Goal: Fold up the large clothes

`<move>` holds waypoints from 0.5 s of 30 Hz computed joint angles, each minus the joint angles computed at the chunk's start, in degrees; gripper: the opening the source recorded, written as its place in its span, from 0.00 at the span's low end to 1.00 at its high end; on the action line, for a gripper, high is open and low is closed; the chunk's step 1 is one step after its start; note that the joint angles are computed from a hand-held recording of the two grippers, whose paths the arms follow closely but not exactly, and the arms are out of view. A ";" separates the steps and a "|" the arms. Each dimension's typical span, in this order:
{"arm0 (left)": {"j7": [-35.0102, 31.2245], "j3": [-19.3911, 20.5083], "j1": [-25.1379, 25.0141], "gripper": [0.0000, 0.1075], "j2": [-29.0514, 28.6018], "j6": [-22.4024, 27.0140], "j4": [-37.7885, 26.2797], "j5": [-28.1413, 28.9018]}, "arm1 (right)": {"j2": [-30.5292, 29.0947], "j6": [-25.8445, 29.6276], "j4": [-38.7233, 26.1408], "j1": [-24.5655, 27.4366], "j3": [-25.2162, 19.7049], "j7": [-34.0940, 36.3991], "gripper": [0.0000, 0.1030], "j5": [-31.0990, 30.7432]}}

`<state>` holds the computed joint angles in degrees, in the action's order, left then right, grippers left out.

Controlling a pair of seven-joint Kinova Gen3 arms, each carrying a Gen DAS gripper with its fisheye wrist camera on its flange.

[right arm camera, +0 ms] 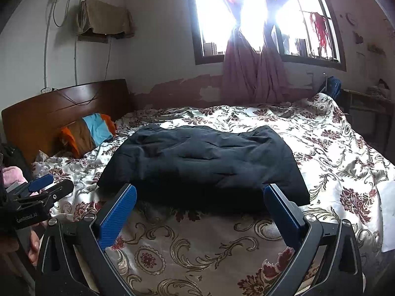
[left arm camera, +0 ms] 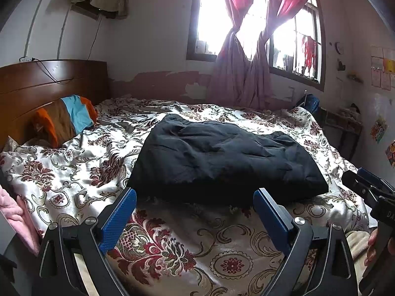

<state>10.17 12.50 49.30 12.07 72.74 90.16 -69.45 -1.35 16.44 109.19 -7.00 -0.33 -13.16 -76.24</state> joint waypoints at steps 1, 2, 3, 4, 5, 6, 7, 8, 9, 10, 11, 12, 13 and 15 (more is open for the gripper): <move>0.00 0.00 0.00 0.89 0.00 0.00 0.00 0.00 | -0.04 -0.09 0.04 -0.03 -0.04 -0.02 0.98 0.04; 0.01 0.02 0.02 0.89 0.00 0.00 0.03 0.00 | -0.01 -0.08 0.02 -0.04 -0.01 -0.10 0.98 0.11; -0.04 0.01 0.00 0.89 0.00 0.00 -0.01 0.02 | -0.01 -0.02 0.01 -0.04 0.00 -0.21 0.98 0.18; -0.02 0.03 0.02 0.89 0.01 0.02 0.00 0.03 | -0.02 -0.02 0.00 -0.05 0.00 -0.24 0.98 0.17; 0.03 0.03 0.05 0.89 0.02 0.07 -0.01 0.02 | -0.04 -0.01 0.03 -0.07 -0.02 -0.33 0.98 0.21; 0.03 0.02 0.05 0.89 0.03 0.05 -0.03 0.00 | -0.07 -0.02 0.10 -0.09 -0.02 -0.28 0.98 0.15; 0.03 0.02 0.05 0.89 0.03 0.05 -0.03 0.00 | -0.13 -0.09 0.13 -0.14 -0.05 -0.43 0.98 0.29; 0.08 0.01 0.07 0.89 0.05 0.07 -0.02 -0.04 | -0.10 -0.11 0.13 -0.17 0.00 -0.26 0.98 0.11; 0.00 0.00 0.04 0.89 0.03 0.04 -0.05 -0.02 | -0.09 -0.12 0.15 -0.19 0.02 -0.07 0.98 -0.11; 0.08 0.00 0.06 0.89 0.04 0.04 0.00 -0.07 | -0.07 -0.09 0.12 -0.18 0.03 -0.26 0.98 0.07; 0.04 0.00 0.04 0.89 0.02 0.00 0.00 -0.04 | -0.06 -0.01 0.10 -0.16 0.05 -0.32 0.98 0.15; 0.01 0.01 0.03 0.89 0.04 0.00 -0.03 0.00 | -0.09 -0.09 0.12 -0.18 0.02 -0.31 0.98 0.14; -0.05 0.00 0.04 0.89 0.05 0.08 -0.08 0.02 | -0.09 -0.09 0.12 -0.19 0.03 -0.31 0.98 0.14; 0.02 -0.01 0.05 0.89 0.03 0.03 -0.03 -0.02 | -0.09 -0.10 0.12 -0.20 0.04 -0.31 0.98 0.14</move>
